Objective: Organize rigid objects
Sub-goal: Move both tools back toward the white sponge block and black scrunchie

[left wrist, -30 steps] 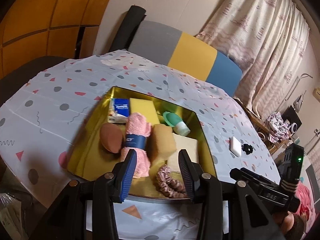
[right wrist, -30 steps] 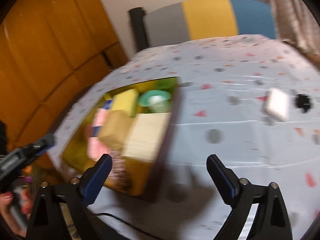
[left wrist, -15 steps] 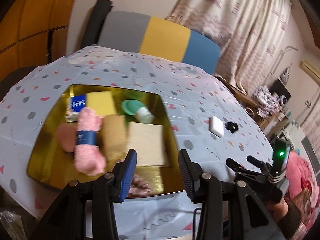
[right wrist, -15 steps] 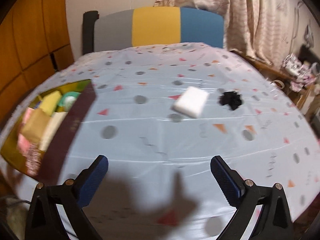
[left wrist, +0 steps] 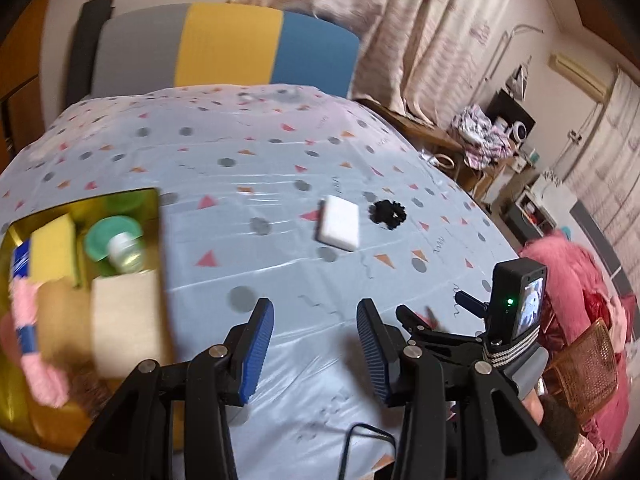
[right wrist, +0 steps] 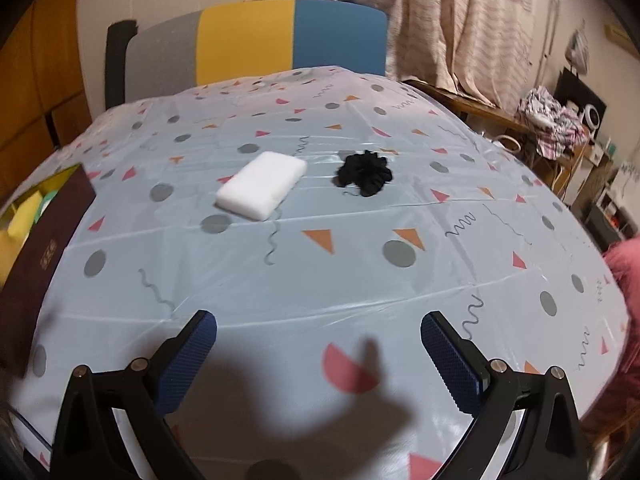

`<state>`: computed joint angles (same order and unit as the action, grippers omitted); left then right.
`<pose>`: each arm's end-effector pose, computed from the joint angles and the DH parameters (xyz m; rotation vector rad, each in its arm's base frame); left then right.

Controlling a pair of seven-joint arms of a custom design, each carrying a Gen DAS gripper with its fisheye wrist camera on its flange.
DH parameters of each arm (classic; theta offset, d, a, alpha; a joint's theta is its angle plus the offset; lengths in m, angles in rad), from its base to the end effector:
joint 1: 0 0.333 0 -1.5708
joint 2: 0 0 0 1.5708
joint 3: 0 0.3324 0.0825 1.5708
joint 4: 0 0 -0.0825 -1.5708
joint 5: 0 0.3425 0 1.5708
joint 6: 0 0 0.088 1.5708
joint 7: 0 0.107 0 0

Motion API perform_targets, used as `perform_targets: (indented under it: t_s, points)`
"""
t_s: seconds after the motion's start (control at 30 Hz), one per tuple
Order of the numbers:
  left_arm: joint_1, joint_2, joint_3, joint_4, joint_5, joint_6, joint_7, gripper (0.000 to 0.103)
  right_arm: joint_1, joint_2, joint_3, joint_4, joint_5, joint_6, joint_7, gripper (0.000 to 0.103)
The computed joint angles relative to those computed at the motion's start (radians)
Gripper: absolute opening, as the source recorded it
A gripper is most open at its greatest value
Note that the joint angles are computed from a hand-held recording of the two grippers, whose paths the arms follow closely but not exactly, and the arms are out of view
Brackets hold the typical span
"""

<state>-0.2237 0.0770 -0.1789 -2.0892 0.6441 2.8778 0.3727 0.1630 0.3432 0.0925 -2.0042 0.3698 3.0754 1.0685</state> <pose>0.5098 -0.2515 0.5024 -2.0645 1.6245 -0.9512 0.6130 0.1240 0.4117 -2.0664 1.3989 -0.5863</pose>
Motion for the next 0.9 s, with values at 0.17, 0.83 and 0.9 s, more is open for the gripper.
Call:
perform_targets:
  t_s: [0.17, 0.83, 0.9]
  points:
    - [-0.009, 0.138, -0.016, 0.160, -0.111, -0.068, 0.126, 0.043, -0.130, 0.067, 0.112, 0.120, 0.177, -0.096, -0.077, 0.103]
    - [-0.106, 0.622, 0.036, 0.870, -0.277, -0.443, 0.431, 0.044, -0.124, 0.214, 0.055, 0.281, 0.164, -0.098, 0.009, 0.103]
    - [-0.126, 0.692, 0.053, 0.980, -0.275, -0.489, 0.454, 0.044, -0.126, 0.215, 0.060, 0.278, 0.169, -0.090, 0.004, 0.103]
